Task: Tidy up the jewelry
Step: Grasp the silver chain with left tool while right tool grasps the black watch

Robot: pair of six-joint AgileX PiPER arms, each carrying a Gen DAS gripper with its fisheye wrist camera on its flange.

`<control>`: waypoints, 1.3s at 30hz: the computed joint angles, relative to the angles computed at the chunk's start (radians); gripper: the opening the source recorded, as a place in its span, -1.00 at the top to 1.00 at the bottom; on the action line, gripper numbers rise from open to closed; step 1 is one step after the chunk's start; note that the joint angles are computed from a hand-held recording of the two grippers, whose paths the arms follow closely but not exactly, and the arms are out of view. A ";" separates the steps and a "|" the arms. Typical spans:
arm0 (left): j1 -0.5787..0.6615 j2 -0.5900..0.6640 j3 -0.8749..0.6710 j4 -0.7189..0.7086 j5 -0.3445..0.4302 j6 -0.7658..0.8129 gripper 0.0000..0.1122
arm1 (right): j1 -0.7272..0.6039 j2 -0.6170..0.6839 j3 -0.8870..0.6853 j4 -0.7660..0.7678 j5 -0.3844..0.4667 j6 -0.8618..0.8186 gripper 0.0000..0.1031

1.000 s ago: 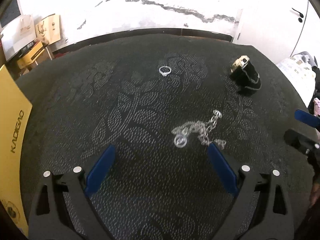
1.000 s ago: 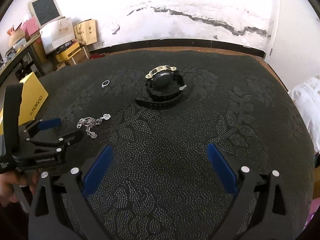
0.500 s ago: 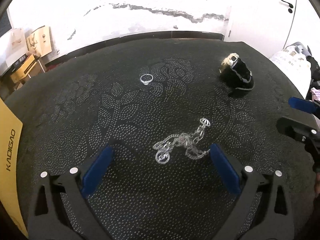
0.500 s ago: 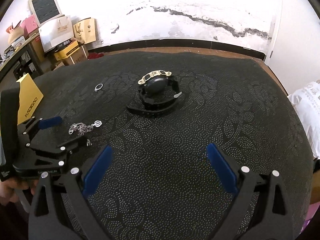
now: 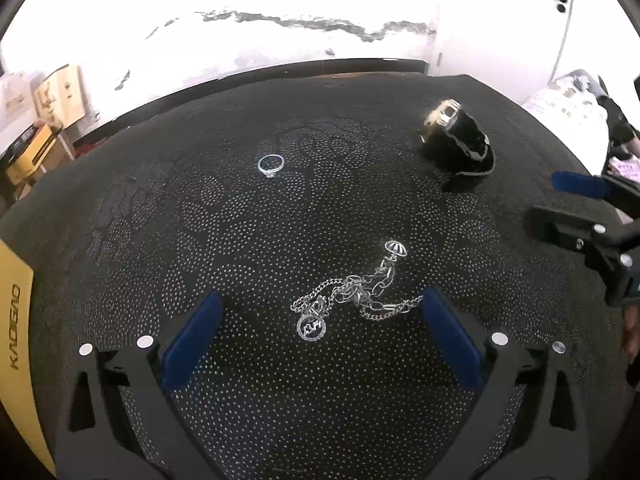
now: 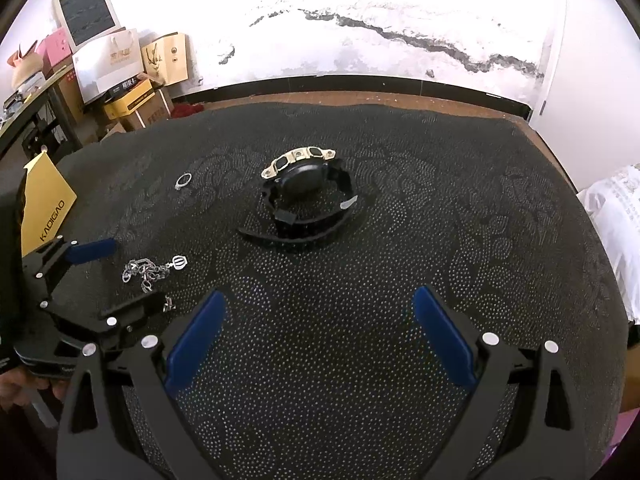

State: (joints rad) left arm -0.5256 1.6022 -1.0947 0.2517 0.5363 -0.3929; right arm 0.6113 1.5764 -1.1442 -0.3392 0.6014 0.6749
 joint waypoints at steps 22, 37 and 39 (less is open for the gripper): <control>-0.040 -0.004 -0.009 -0.105 -0.034 0.197 0.35 | -0.034 0.051 -0.039 0.069 0.001 -0.070 -0.79; -0.025 -0.010 -0.057 -0.102 0.020 0.177 0.94 | -0.052 0.225 -0.192 0.021 -0.004 -0.132 -0.75; -0.020 -0.014 -0.063 -0.108 0.026 0.176 0.94 | -0.055 0.228 -0.204 0.018 -0.015 -0.143 -0.25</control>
